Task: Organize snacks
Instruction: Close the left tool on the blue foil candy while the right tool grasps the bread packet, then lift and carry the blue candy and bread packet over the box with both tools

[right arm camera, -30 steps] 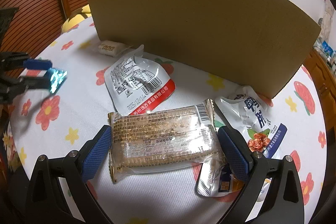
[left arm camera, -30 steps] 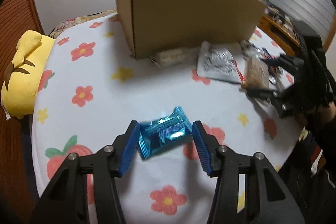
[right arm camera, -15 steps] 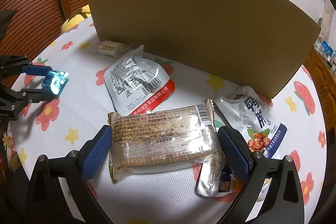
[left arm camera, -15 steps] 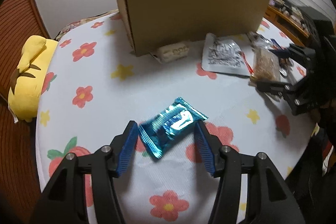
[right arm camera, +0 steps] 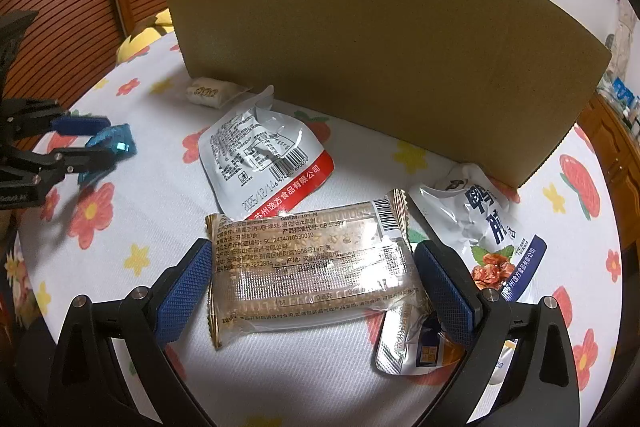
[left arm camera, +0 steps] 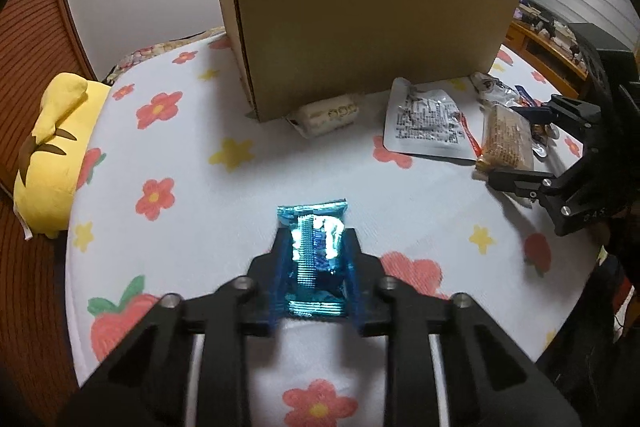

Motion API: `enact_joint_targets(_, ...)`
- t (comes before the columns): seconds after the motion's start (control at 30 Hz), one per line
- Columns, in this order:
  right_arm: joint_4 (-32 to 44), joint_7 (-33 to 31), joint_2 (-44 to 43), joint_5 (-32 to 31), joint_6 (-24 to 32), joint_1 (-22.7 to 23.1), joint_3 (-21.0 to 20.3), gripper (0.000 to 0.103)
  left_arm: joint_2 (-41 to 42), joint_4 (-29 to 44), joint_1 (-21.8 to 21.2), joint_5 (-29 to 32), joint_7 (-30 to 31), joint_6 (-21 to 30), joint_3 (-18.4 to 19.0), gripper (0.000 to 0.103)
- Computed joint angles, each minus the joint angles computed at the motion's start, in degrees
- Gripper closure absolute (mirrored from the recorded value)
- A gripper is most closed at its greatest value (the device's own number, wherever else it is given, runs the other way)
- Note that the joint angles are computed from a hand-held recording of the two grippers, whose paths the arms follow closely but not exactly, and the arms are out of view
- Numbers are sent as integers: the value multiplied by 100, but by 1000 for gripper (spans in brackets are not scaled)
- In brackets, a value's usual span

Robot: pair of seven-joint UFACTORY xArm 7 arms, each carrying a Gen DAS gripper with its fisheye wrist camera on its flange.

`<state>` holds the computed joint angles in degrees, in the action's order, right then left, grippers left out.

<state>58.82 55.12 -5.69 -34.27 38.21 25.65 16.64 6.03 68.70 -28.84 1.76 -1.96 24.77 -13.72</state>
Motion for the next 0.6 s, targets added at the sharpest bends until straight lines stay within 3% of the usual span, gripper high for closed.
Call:
enact_joint_targets(0.37, -20, -31, -20, 24, -24, -3, -11, 2, -341, -310, 17, -279, -228, -360, -39, 82)
enact_joint_targets(0.6, -6, -150, -8, 4, -127, 6, 2, 17, -417, -242, -57, -134, -451, -507, -86, 82)
